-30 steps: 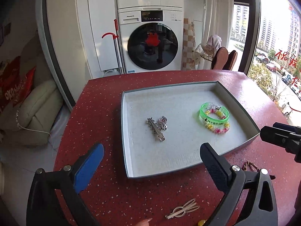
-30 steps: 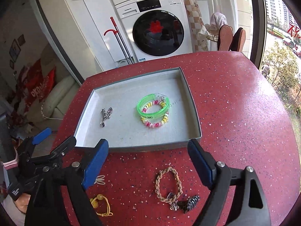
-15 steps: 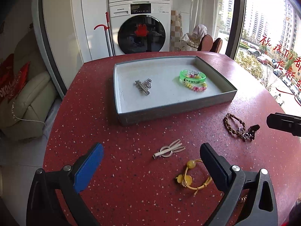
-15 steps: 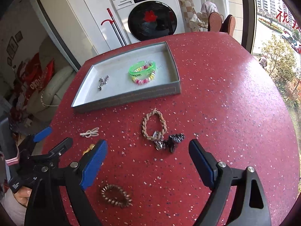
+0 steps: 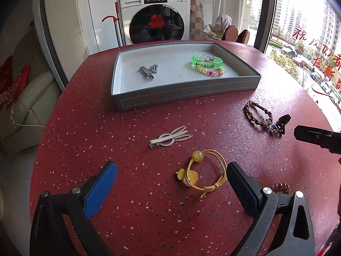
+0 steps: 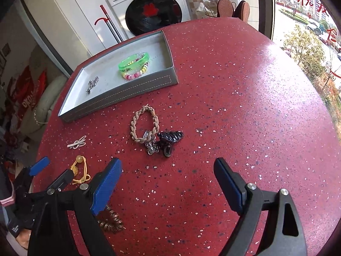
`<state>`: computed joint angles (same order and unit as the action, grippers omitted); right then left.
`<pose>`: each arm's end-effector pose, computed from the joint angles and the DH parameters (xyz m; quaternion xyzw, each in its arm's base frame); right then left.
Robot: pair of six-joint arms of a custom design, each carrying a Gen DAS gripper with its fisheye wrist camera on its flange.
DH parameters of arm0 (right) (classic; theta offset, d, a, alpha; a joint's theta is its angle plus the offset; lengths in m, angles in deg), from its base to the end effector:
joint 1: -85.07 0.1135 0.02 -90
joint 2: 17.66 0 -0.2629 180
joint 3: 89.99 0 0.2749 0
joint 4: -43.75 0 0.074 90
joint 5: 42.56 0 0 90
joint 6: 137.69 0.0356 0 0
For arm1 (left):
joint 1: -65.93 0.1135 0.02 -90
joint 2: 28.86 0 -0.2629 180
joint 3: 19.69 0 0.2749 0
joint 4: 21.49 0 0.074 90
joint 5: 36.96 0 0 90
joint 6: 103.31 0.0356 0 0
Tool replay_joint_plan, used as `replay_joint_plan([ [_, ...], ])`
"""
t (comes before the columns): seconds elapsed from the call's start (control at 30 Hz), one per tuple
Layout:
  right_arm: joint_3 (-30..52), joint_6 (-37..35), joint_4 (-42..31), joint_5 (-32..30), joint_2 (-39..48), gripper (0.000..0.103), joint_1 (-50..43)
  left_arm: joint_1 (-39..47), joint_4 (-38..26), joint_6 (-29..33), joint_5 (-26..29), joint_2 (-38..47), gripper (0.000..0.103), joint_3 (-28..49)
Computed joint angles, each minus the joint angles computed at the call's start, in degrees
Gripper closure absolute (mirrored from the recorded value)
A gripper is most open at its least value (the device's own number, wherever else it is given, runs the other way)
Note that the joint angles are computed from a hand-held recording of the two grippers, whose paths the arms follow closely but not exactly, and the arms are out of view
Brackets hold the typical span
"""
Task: Organize jewelry
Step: 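Move both grippers toward the yellow hair tie and black clip, then grasp the yellow hair tie with the left gripper while the right grasps the black-clip pendant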
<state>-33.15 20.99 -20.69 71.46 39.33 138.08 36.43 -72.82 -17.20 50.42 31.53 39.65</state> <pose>0.1303 0.1489 0.2370 0.1754 0.9390 0.0890 0.2821 0.2026 -0.1127 0.2502 0.2026 0.9244 -0.0719 0.3150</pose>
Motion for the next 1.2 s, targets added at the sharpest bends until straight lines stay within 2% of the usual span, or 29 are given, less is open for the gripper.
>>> replay_joint_plan([
  [0.1, 0.1, -0.3, 1.8, 0.0, 0.9, 0.013, -0.8, -0.9, 0.2, -0.6, -0.8, 0.5, 0.0, 0.0],
  [0.2, 0.1, -1.1, 3.7, -0.4, 2.2, 0.02, -2.1, -1.6, 0.4, -0.7, -1.7, 0.7, 0.0, 0.0],
  [0.47, -1.7, -0.7, 8.1, -3.0, 3.8, 0.054, -6.1, -2.2, 1.3, -1.1, -2.8, 2.0, 0.0, -0.3],
  [0.67, -2.8, -0.8, 9.6, -2.5, 3.7, 0.067, -6.5, -2.7, 1.4, -0.6, -3.1, 2.8, 0.0, -0.3],
  [0.73, -3.1, -1.2, 10.3, -2.5, 3.7, 0.07, -6.4, -3.2, 1.3, -0.3, -3.4, 3.1, 0.007, -0.3],
  [0.8, -2.4, -1.5, 10.0, -1.4, 4.4, 0.08, -5.8, -3.3, 1.5, -0.3, -3.4, 3.1, 0.008, -0.4],
  [0.87, -1.5, -2.1, 9.4, -0.4, 5.2, 0.096, -5.2, -3.2, 1.7, -0.1, -2.9, 2.7, 0.017, -0.7],
  [0.97, -1.5, -2.7, 9.3, -0.4, 4.6, 0.098, -5.2, -3.1, 1.6, 0.1, -2.1, 2.5, 0.027, -0.6],
  [1.13, -2.4, -2.5, 8.5, 0.0, 1.7, 0.098, -5.1, -1.4, 1.5, 0.6, 0.4, 2.6, 0.061, -0.7],
  [1.2, -2.3, -2.9, 8.0, 0.2, 1.1, 0.099, -4.9, -0.4, 1.5, 0.8, 1.8, 2.4, 0.065, -0.9],
])
